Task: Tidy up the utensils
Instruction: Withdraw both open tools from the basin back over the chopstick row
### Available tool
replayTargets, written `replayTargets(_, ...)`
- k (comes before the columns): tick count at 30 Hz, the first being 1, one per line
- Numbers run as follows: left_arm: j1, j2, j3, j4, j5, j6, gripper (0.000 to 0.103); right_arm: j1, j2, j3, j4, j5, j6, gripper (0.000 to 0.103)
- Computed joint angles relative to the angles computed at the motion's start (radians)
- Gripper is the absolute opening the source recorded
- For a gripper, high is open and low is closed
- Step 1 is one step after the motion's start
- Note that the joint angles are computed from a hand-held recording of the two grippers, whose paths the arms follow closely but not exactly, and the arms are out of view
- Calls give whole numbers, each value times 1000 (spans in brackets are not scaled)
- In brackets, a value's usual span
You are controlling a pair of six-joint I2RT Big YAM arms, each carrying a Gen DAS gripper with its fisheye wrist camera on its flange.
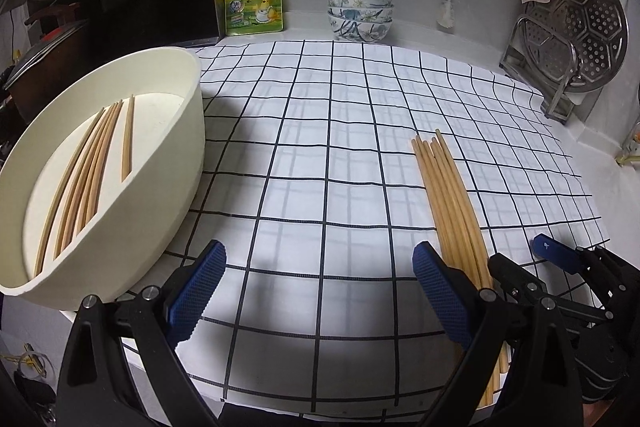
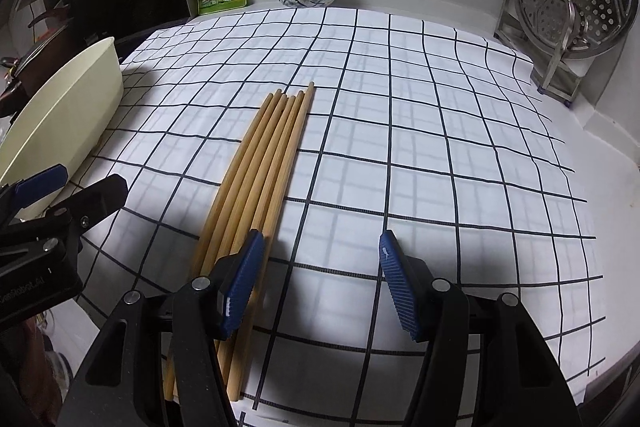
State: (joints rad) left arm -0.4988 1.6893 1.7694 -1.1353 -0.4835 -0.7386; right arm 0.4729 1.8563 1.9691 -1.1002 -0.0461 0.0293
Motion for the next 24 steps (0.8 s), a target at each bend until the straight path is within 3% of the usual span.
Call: replayTargets(24,-17,19,11,-3,32,9,93,-7,8,-2,-2,10,-5,57)
